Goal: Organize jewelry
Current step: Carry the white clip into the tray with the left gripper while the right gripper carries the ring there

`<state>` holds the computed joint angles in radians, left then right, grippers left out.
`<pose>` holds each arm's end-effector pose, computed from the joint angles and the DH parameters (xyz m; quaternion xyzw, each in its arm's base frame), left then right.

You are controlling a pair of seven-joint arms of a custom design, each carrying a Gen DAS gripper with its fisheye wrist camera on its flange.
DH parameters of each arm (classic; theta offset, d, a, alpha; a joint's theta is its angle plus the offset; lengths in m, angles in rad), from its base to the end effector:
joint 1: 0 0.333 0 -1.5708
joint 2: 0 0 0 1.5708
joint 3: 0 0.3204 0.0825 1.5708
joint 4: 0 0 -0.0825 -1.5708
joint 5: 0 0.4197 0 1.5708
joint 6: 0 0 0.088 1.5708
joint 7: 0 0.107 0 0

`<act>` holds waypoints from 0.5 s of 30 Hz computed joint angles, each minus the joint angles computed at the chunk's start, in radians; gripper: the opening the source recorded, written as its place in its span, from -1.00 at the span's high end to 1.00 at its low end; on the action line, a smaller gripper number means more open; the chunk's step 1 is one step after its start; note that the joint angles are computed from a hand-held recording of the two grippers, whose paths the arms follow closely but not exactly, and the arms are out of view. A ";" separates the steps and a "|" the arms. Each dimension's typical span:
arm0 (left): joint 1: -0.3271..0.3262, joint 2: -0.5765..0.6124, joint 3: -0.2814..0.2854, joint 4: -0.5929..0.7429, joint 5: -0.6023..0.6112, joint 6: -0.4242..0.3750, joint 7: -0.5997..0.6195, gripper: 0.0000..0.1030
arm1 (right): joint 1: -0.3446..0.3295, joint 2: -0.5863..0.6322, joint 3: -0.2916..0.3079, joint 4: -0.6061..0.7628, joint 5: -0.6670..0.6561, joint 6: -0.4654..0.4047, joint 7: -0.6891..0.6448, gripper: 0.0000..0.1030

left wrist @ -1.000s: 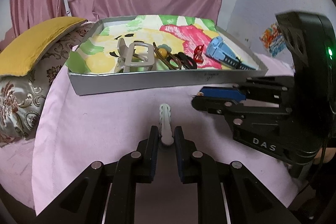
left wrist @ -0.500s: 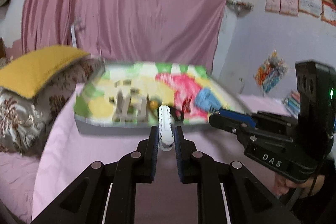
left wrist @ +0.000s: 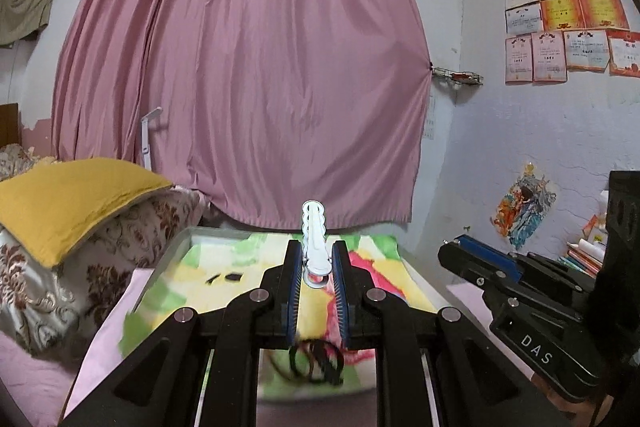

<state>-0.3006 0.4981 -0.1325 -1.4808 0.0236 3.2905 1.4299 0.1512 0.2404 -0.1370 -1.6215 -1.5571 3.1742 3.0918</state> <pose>0.7072 -0.3015 0.5444 -0.4843 0.6257 -0.5439 0.2796 0.6798 0.1110 0.5528 -0.5952 0.5370 -0.4265 0.4189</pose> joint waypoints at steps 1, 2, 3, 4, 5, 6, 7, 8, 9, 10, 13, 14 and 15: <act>-0.014 0.019 0.014 0.032 -0.002 -0.010 -0.002 0.73 | -0.012 0.012 0.007 0.004 0.065 -0.003 -0.055 0.75; -0.012 0.050 0.007 0.080 0.002 -0.033 0.000 0.73 | -0.018 0.023 0.011 0.005 0.143 -0.010 -0.124 0.75; -0.006 0.065 -0.004 0.107 0.007 -0.051 0.004 0.72 | -0.020 0.028 0.013 0.002 0.196 -0.016 -0.171 0.75; -0.007 0.084 -0.007 0.138 0.010 -0.071 0.004 0.72 | -0.037 0.040 0.034 0.002 0.288 -0.028 -0.260 0.75; -0.005 0.107 -0.014 0.176 0.013 -0.097 0.005 0.72 | -0.061 0.050 0.064 -0.001 0.387 -0.047 -0.354 0.75; 0.004 0.133 -0.032 0.219 0.016 -0.133 0.013 0.72 | -0.070 0.054 0.078 -0.003 0.442 -0.062 -0.405 0.75; 0.008 0.153 -0.043 0.250 0.018 -0.162 0.017 0.72 | -0.097 0.062 0.112 -0.004 0.532 -0.086 -0.491 0.75; 0.009 0.181 -0.052 0.298 0.017 -0.210 0.021 0.73 | -0.119 0.069 0.141 -0.002 0.608 -0.112 -0.561 0.75; 0.014 0.195 -0.062 0.322 0.016 -0.243 0.028 0.72 | -0.127 0.074 0.152 -0.001 0.655 -0.129 -0.602 0.75; 0.015 0.209 -0.067 0.346 0.015 -0.279 0.033 0.72 | -0.141 0.079 0.170 -0.001 0.713 -0.150 -0.650 0.75; 0.013 0.257 -0.070 0.433 0.005 -0.404 0.038 0.72 | -0.179 0.098 0.224 0.013 0.880 -0.227 -0.796 0.75; 0.014 0.275 -0.073 0.466 -0.002 -0.453 0.038 0.72 | -0.186 0.103 0.232 0.015 0.921 -0.242 -0.830 0.75; 0.016 0.285 -0.075 0.484 -0.008 -0.482 0.039 0.72 | -0.203 0.110 0.253 0.018 0.980 -0.258 -0.880 0.75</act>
<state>-0.2850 0.7828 -0.2080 -0.9968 0.0154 2.8081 1.4693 -0.0520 0.3502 0.1157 -1.6037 -0.5772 2.9167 2.2114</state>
